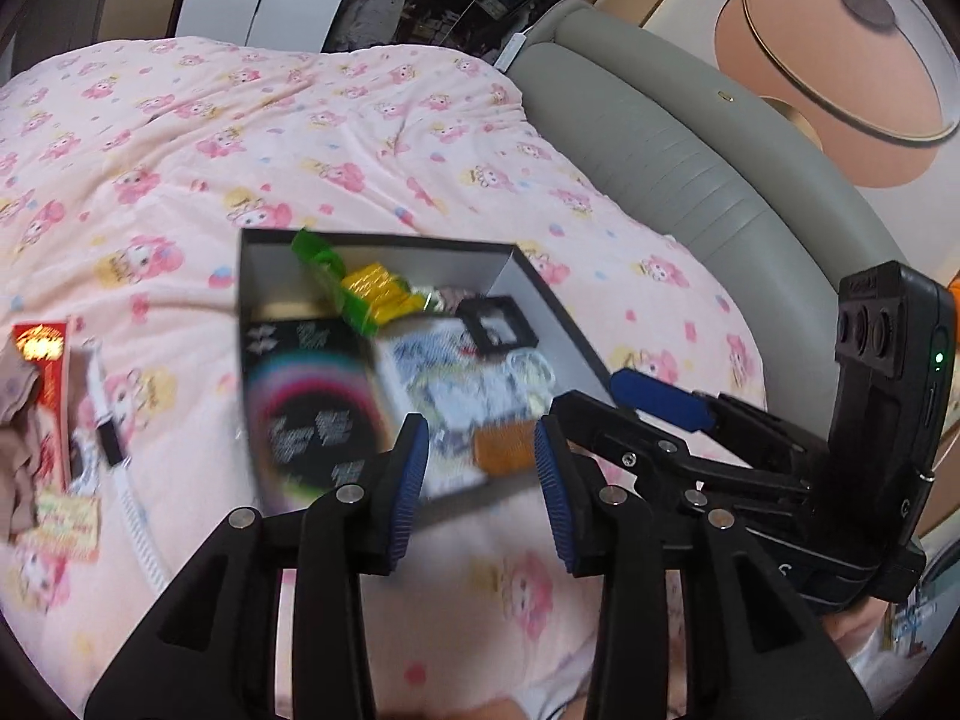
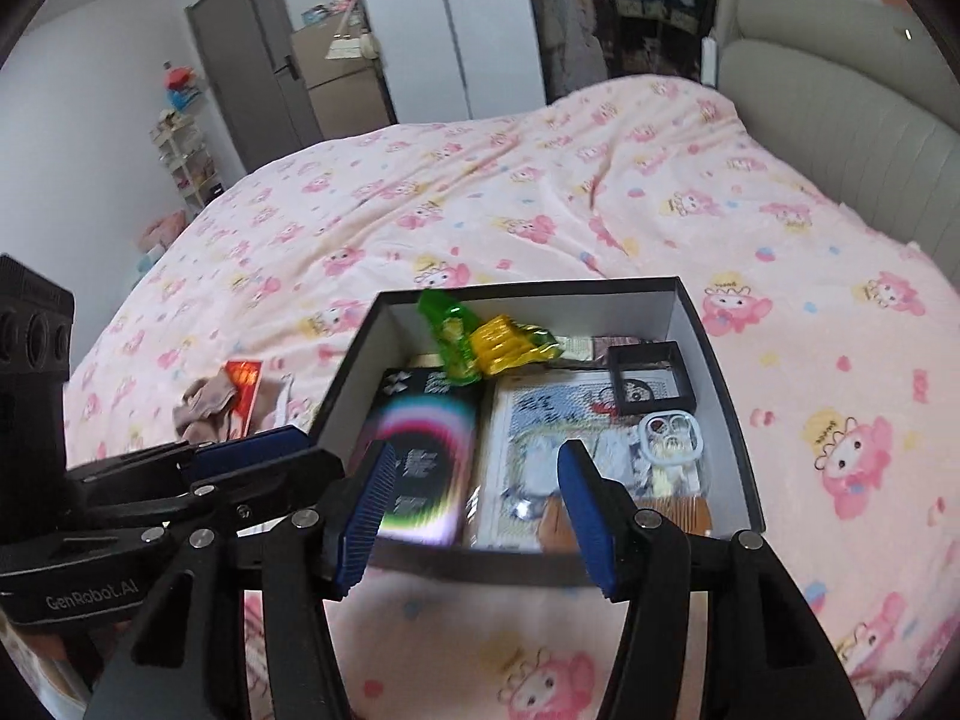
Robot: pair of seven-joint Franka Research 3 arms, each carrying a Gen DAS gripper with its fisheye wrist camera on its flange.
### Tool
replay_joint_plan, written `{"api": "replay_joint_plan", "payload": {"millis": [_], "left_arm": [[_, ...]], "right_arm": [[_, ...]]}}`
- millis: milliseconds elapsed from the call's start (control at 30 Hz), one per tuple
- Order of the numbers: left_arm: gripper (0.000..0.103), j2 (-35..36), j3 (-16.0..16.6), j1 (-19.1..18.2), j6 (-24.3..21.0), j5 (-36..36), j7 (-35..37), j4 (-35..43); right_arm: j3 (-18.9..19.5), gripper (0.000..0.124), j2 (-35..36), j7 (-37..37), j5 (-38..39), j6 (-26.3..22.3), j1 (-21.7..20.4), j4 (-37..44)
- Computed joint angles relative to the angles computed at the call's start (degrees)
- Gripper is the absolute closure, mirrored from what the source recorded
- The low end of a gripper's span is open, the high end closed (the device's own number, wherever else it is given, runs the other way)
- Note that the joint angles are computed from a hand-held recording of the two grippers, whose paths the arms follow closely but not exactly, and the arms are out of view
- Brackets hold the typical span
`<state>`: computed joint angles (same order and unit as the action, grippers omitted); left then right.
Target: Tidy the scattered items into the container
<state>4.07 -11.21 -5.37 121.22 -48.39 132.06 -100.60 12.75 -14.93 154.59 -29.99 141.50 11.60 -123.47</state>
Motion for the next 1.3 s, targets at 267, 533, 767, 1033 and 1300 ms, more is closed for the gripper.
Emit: {"api": "replay_joint_plan", "payload": {"millis": [267, 533, 767, 1033, 1300], "left_arm": [[0.068, -5.46, 5.28, 3.87, -1.52, -2.47, 0.00, -6.43], [0.067, -3.85, 8.35, 8.73, 6.63, 0.37, -3.25, -8.82], [0.067, 7.67, 7.14, 13.99, 11.62, 5.09, -10.11, -2.55], [0.059, 19.27, 2.45, 18.06, 11.22, 9.50, -15.09, 7.13], [0.083, 26.49, -1.47, 19.38, 11.75, 14.97, -19.54, 14.23]], "right_arm": [[0.98, 0.071, 8.44, -1.92, 2.03, 2.18, 4.91, 7.86], [-1.75, 0.071, 24.29, -20.19, 17.17, 8.64, 10.81, 20.64], [-3.63, 0.071, 38.85, -30.18, 26.53, 2.50, 13.28, 36.63], [-7.51, 0.071, 56.00, -34.52, 34.03, -7.45, 16.05, 59.53], [-9.78, 0.071, 60.23, -35.02, 36.78, -10.77, 17.40, 65.03]]}}
